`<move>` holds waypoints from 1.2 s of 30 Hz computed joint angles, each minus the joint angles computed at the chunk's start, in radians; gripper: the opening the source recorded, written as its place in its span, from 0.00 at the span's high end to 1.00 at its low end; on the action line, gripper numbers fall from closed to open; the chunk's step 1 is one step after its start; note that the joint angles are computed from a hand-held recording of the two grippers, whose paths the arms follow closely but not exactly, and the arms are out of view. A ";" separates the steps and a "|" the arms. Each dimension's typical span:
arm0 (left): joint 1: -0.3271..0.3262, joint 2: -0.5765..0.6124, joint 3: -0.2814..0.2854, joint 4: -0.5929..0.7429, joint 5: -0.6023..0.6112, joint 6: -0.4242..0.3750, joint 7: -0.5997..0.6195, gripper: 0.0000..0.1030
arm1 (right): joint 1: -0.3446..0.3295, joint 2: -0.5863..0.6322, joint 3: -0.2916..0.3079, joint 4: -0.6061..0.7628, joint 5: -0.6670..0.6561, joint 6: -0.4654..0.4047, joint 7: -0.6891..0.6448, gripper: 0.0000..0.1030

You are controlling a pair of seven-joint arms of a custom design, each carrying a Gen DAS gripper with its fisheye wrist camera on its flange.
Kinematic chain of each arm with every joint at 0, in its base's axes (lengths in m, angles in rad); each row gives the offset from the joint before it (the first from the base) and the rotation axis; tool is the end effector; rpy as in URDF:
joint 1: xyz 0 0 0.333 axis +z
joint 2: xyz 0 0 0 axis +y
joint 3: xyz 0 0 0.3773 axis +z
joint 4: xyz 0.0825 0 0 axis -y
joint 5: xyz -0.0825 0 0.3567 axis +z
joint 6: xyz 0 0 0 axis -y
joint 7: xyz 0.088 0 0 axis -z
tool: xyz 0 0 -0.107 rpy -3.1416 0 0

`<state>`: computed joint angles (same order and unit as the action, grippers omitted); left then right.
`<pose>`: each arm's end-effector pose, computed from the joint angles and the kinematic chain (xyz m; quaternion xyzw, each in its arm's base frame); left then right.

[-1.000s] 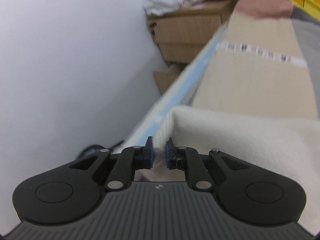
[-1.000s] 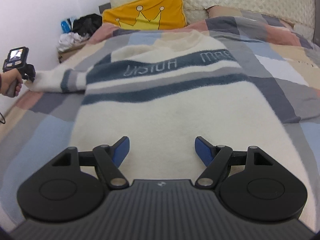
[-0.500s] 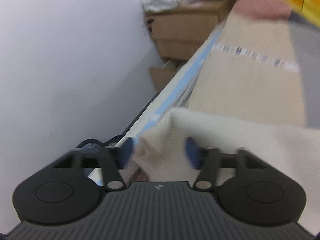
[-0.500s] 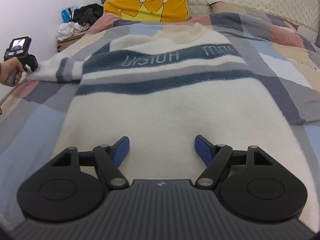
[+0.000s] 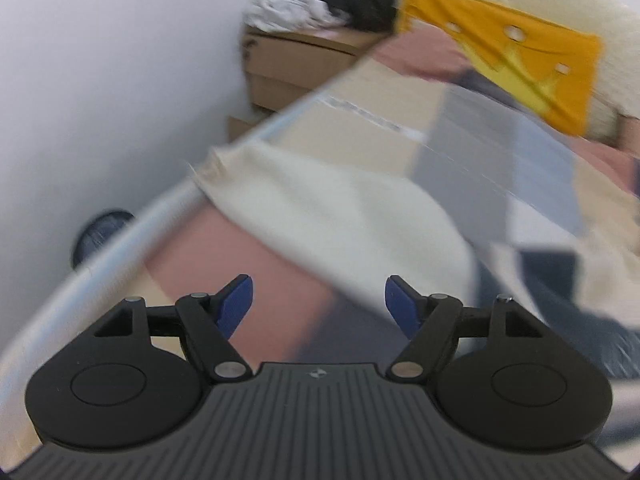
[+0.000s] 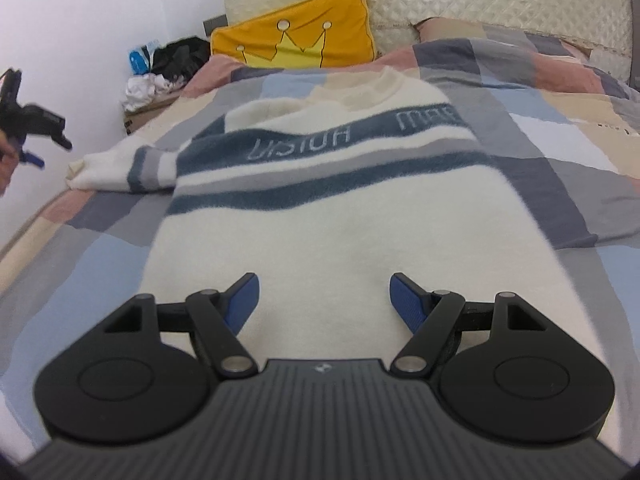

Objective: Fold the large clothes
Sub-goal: 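Grasp the sweater side with the left gripper and fold it inward, release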

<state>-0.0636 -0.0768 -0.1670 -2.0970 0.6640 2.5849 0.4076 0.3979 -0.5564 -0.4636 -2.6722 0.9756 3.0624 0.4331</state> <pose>0.5231 -0.1374 0.5874 -0.7920 0.4927 -0.2385 0.2704 0.3491 -0.1151 0.5234 -0.6471 0.6020 -0.2547 0.3924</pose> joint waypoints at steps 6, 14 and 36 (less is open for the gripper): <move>-0.105 -0.127 -0.072 -0.139 -0.155 0.013 -0.057 0.25 | -0.096 -0.052 0.008 -0.001 -0.022 -0.123 0.019 0.28; -0.249 -0.202 -0.159 -0.291 -0.404 0.130 -0.190 0.26 | -0.241 -0.072 0.031 0.011 0.010 -0.291 0.026 0.28; -0.261 -0.133 -0.372 -0.322 -0.035 0.168 -0.850 0.50 | -0.511 -0.064 0.086 0.029 0.083 -0.546 -0.002 0.28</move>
